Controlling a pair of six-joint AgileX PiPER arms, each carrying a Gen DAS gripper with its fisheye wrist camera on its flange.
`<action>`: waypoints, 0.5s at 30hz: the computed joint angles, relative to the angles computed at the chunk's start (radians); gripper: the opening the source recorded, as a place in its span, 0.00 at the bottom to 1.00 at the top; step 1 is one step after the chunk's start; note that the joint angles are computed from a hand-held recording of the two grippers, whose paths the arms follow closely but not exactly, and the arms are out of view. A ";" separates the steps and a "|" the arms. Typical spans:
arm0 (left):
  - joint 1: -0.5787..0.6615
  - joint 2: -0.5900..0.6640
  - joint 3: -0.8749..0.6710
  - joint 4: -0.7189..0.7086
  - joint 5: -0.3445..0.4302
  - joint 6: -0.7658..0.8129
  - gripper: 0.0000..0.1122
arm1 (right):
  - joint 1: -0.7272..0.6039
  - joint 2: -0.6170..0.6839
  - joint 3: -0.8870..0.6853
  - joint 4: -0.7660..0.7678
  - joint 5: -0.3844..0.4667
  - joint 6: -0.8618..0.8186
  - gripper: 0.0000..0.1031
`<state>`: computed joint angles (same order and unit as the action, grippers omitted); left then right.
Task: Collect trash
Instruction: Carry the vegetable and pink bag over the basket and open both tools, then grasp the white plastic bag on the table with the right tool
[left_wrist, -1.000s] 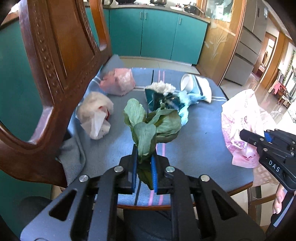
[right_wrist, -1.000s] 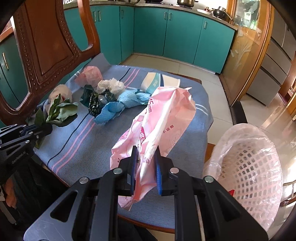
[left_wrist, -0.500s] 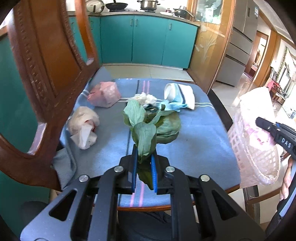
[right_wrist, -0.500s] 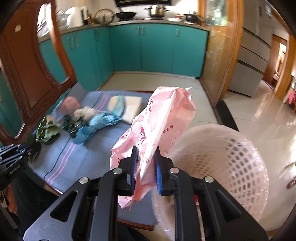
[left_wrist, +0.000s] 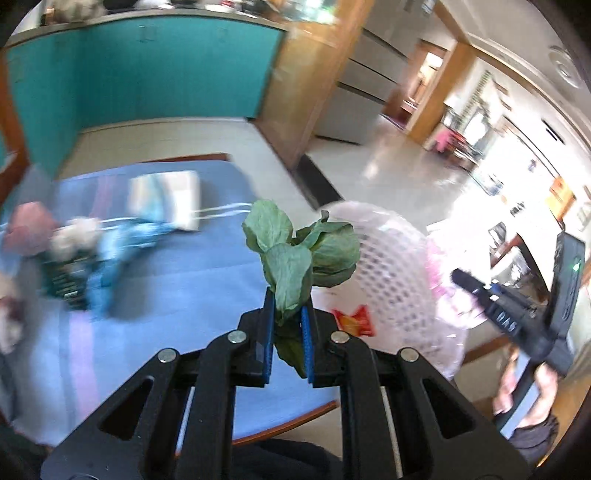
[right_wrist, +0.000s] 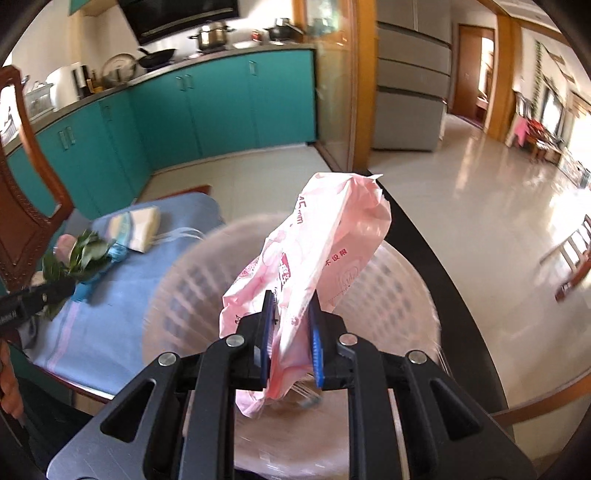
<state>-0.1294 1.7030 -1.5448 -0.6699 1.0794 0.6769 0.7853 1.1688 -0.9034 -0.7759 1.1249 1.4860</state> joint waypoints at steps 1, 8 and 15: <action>-0.033 0.006 -0.004 0.005 -0.002 -0.009 0.13 | -0.005 -0.022 0.028 0.008 0.000 0.010 0.17; -0.238 0.057 -0.012 0.085 -0.041 -0.078 0.17 | -0.063 -0.084 0.121 0.056 -0.058 -0.022 0.18; -0.238 0.015 0.050 0.128 -0.132 -0.109 0.47 | -0.065 -0.036 0.114 0.050 -0.069 -0.034 0.52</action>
<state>-0.3676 1.7185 -1.4945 -0.5418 0.9475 0.5682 0.7201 1.1331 -0.7889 -0.7257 1.0554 1.4517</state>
